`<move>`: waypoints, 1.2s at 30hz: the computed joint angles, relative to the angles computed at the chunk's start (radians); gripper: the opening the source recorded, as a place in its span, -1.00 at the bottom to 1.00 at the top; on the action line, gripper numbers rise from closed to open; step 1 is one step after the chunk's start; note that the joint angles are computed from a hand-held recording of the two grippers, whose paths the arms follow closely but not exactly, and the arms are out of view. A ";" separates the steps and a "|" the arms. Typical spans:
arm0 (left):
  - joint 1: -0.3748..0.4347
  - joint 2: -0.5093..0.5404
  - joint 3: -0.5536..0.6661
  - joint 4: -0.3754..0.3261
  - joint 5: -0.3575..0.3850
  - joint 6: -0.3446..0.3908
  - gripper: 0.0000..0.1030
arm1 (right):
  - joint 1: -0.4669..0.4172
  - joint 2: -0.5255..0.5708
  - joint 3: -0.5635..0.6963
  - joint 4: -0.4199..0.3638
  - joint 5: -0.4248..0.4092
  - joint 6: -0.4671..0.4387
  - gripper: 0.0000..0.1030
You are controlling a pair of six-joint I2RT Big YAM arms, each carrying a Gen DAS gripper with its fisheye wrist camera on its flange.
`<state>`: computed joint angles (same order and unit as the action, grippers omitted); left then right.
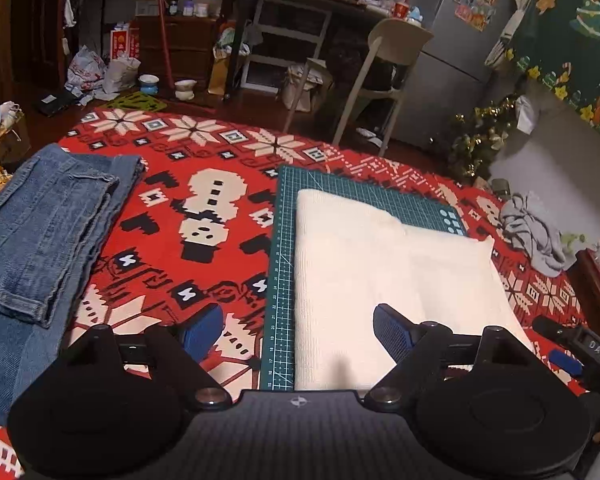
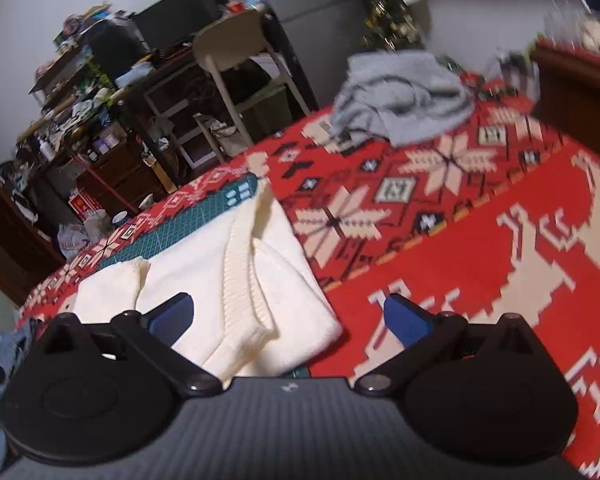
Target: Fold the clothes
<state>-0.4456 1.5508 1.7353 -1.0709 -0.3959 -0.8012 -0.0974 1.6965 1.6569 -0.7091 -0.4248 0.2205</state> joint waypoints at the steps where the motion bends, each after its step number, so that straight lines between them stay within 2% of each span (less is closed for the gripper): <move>1: 0.004 -0.004 -0.013 0.019 0.012 0.005 0.60 | -0.007 0.005 0.005 -0.012 -0.024 0.022 0.99; 4: 0.015 -0.009 -0.037 0.059 0.051 0.002 0.74 | -0.027 0.016 0.003 -0.018 -0.103 0.097 0.98; 7: 0.026 -0.001 -0.027 0.043 0.101 -0.031 0.74 | -0.042 0.023 -0.005 -0.006 -0.159 0.184 0.92; 8: 0.031 0.000 -0.025 0.041 0.122 -0.043 0.74 | -0.046 0.028 -0.007 0.000 -0.185 0.213 0.83; 12: 0.042 -0.025 -0.064 0.109 0.169 -0.067 0.74 | -0.052 0.046 -0.016 0.029 -0.257 0.307 0.72; 19: 0.057 -0.022 -0.065 0.101 0.175 -0.114 0.73 | -0.038 0.072 -0.028 0.132 -0.264 0.423 0.63; 22: 0.060 -0.017 -0.062 0.098 0.185 -0.130 0.73 | -0.033 0.092 -0.021 0.170 -0.272 0.464 0.48; 24: 0.062 -0.015 -0.063 0.104 0.191 -0.129 0.73 | -0.033 0.102 -0.021 0.191 -0.283 0.499 0.27; 25: 0.062 -0.013 -0.062 0.105 0.192 -0.126 0.73 | -0.035 0.106 -0.023 0.200 -0.291 0.520 0.23; 27: 0.062 -0.010 -0.059 0.107 0.196 -0.121 0.73 | -0.041 0.116 -0.013 0.185 -0.313 0.535 0.16; 29: 0.060 -0.007 -0.057 0.108 0.201 -0.118 0.73 | -0.038 0.117 0.000 0.147 -0.305 0.499 0.16; 31: 0.057 -0.007 -0.059 0.113 0.201 -0.111 0.73 | -0.027 0.121 0.010 0.146 -0.281 0.462 0.17; 33: 0.054 -0.002 -0.054 0.110 0.196 -0.095 0.73 | -0.014 0.136 0.031 0.160 -0.269 0.446 0.18; 36: 0.054 0.000 -0.052 0.110 0.195 -0.092 0.73 | -0.006 0.154 0.039 0.209 -0.289 0.471 0.18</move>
<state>-0.3916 1.5506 1.6833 -0.9610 -0.2005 -0.8934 -0.1036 1.8501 1.6956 -0.5006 -0.7139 0.6918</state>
